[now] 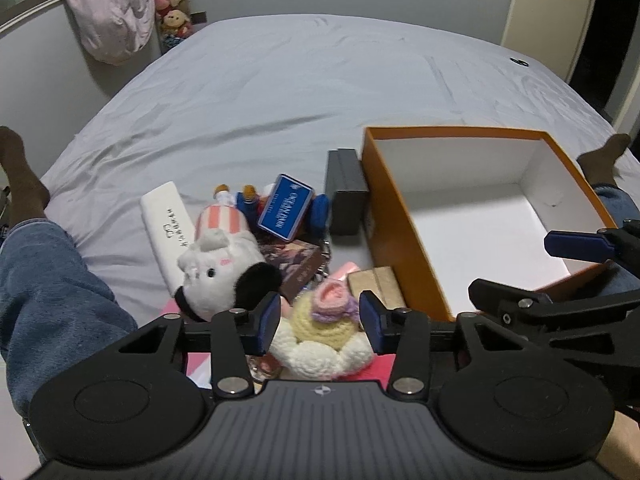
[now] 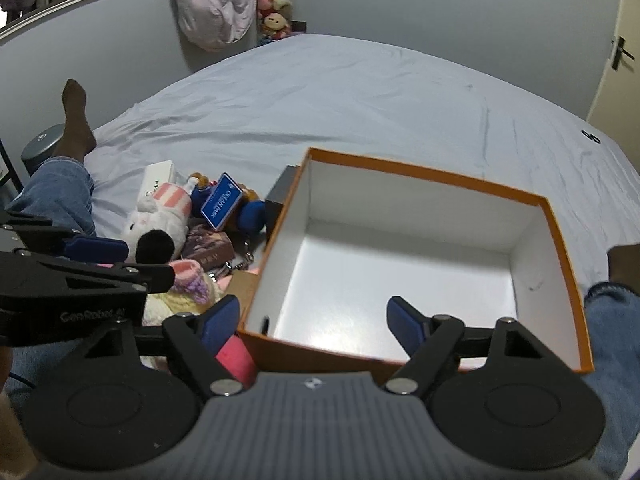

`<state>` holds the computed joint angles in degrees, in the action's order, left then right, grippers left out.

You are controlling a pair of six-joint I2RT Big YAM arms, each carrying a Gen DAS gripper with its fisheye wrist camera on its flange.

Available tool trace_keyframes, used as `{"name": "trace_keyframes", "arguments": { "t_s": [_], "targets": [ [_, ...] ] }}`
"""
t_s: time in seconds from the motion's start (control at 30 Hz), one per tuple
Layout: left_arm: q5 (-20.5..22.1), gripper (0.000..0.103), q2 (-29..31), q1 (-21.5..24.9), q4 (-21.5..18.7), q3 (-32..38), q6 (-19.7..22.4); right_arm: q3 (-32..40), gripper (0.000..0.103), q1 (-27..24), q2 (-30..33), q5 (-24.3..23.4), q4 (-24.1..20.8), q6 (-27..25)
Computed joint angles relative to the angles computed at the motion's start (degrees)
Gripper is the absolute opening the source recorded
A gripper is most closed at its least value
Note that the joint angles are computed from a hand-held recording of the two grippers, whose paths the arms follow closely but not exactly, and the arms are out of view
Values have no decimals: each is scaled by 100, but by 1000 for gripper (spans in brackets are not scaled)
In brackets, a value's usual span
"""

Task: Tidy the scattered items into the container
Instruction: 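Move the left tool toward the white striped plush beside the box, then close the left gripper on the white striped plush while the right tool approaches the crocheted bunny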

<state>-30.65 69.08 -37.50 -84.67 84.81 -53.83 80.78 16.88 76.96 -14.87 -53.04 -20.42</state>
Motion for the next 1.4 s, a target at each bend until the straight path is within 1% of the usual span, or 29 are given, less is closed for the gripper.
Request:
{"name": "trace_keyframes", "arguments": {
  "t_s": [0.1,0.17,0.2,0.37,0.47,0.53,0.6,0.67,0.83,1.03,1.1,1.2,1.3,1.37,1.4],
  "targets": [
    [-5,47,-74,99,19,-68,-53,86,73,81,103,-10,18,6],
    [23,45,-117,182,5,-114,-78,129,72,138,158,-35,50,-4],
    [66,45,-139,235,6,-134,-75,156,70,168,191,-46,56,-21],
    [497,45,-334,591,35,-258,-32,253,67,338,349,-179,75,-107],
    [523,45,-403,730,-24,-290,-6,314,60,430,447,-288,42,-150],
    [567,45,-463,843,-5,-353,40,347,59,486,507,-351,43,-176],
    [716,45,-544,978,80,-443,79,393,56,533,578,-407,40,-201],
    [840,45,-625,1102,146,-534,110,455,54,570,654,-478,18,-199],
    [866,45,-732,1298,171,-657,225,578,53,632,805,-629,-53,-222],
    [1338,45,-841,1632,522,-815,246,726,50,706,1019,-733,-221,-341],
    [1483,46,-808,1764,653,-842,233,748,49,742,1079,-714,-249,-392],
    [1740,49,-696,1999,745,-864,231,771,49,778,1150,-702,-272,-419],
    [1807,53,-539,2150,728,-854,228,790,50,794,1206,-687,-264,-419],
    [1858,61,-485,2209,777,-884,282,807,50,801,1238,-682,-274,-433],
    [1878,62,-465,2228,803,-901,303,812,50,801,1250,-687,-276,-441]
  ]
}}
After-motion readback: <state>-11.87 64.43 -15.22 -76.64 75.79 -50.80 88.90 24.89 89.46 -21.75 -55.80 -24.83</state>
